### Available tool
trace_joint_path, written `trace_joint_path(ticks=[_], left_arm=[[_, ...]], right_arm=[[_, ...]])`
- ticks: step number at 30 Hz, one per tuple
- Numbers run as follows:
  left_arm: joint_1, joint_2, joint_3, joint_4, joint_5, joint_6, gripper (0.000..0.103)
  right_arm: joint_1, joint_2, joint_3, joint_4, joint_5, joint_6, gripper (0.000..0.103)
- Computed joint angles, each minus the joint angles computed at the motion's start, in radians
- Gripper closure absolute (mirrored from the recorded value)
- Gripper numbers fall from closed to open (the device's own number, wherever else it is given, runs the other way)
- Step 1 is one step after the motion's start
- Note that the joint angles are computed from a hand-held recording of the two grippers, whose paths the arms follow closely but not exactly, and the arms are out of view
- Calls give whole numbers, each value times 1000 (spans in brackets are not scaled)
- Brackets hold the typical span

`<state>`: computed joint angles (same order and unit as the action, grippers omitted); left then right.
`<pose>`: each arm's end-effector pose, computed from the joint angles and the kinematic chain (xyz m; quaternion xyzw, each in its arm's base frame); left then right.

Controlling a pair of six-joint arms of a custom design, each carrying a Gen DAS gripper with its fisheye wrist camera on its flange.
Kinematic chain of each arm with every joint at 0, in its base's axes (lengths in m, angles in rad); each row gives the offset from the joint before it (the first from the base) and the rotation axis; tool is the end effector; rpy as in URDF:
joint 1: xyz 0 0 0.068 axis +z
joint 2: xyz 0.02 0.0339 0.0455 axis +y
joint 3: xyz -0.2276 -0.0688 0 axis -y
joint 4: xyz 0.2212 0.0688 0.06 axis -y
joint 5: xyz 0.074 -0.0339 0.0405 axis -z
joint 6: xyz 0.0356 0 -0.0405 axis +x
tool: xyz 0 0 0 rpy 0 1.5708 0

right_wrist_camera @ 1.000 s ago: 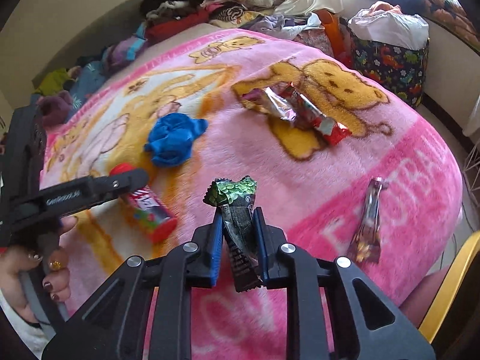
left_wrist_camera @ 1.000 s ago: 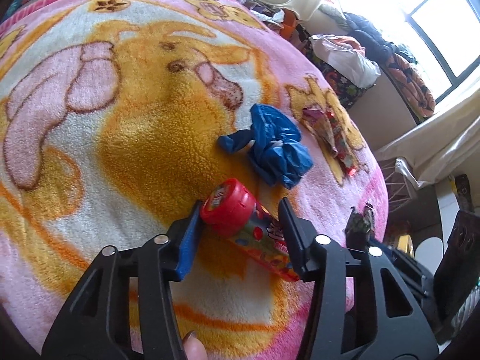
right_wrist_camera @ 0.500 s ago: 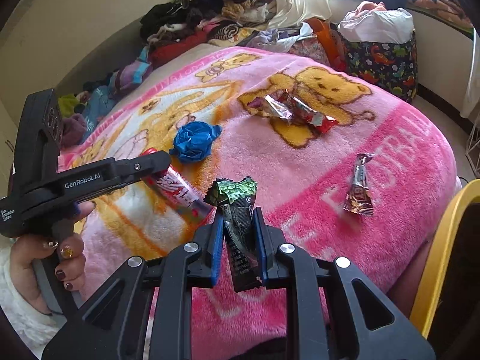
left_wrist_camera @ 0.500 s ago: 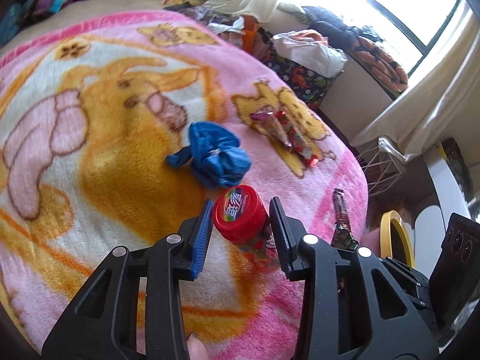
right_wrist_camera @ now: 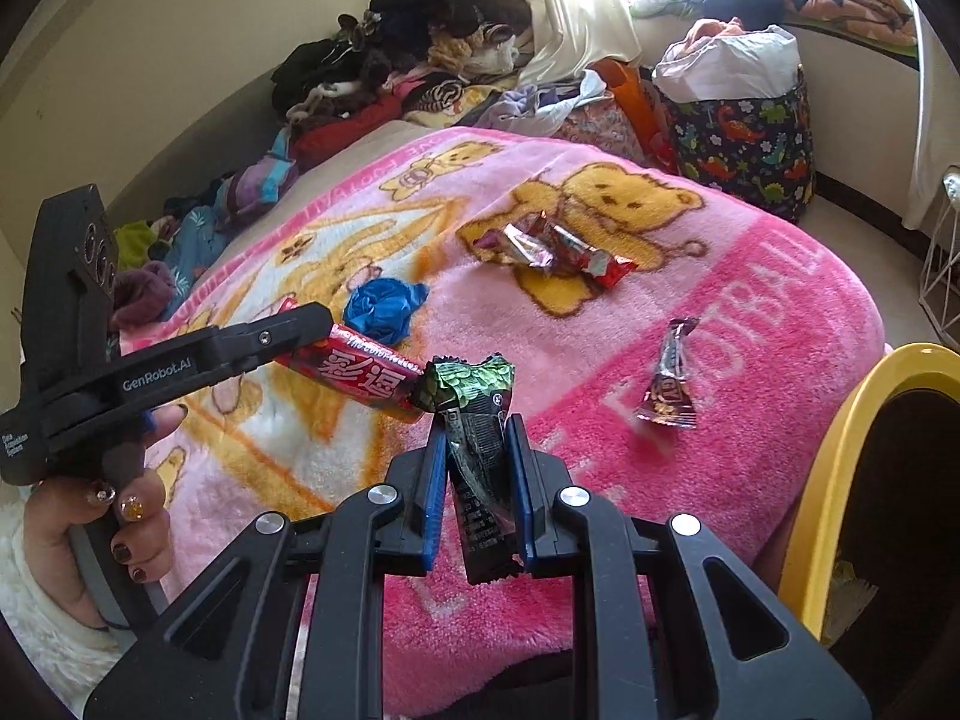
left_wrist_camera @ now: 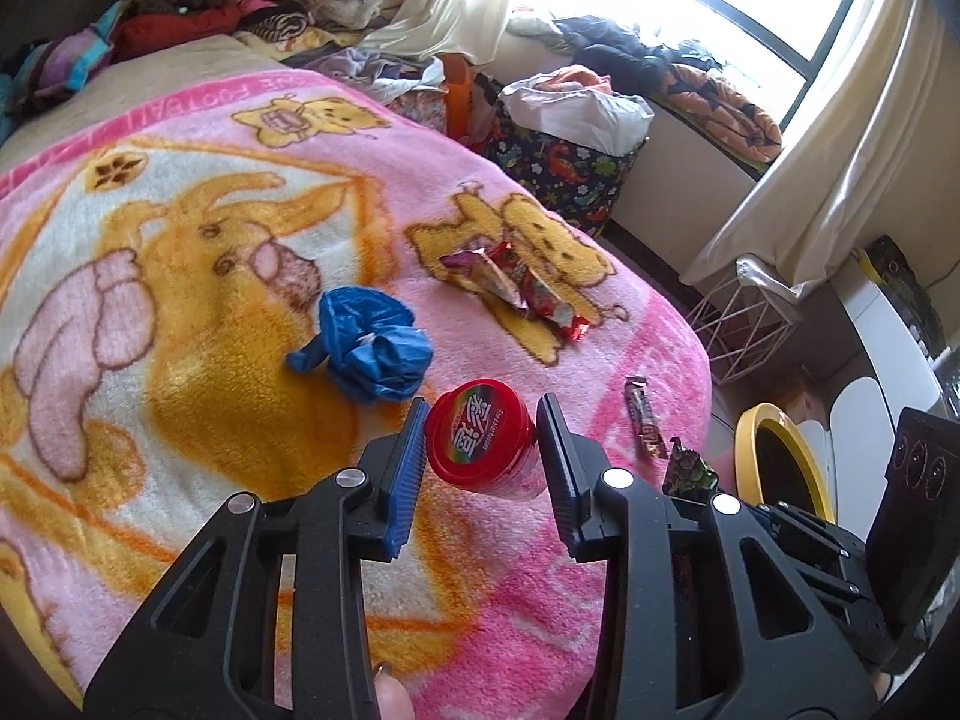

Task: Collect trash
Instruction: 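Carry the candy tube in the left tool while the right tool carries the black-green wrapper over the bin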

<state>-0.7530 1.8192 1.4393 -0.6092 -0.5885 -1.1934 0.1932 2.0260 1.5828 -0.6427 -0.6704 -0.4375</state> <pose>0.2766 -0.2321 0.2212 -0.2814 0.8765 -0.0705 0.3841 0.3816 0.0972 0.1871 -0.3594 0.8470 0.2893 0.2639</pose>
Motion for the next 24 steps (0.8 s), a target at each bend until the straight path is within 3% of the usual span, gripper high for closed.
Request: trace_joint_path(ticks=[24], left_arm=[[-66, 190, 378, -107, -43, 142, 75]], right_arm=[[-138, -15, 124, -21, -99, 74, 85]])
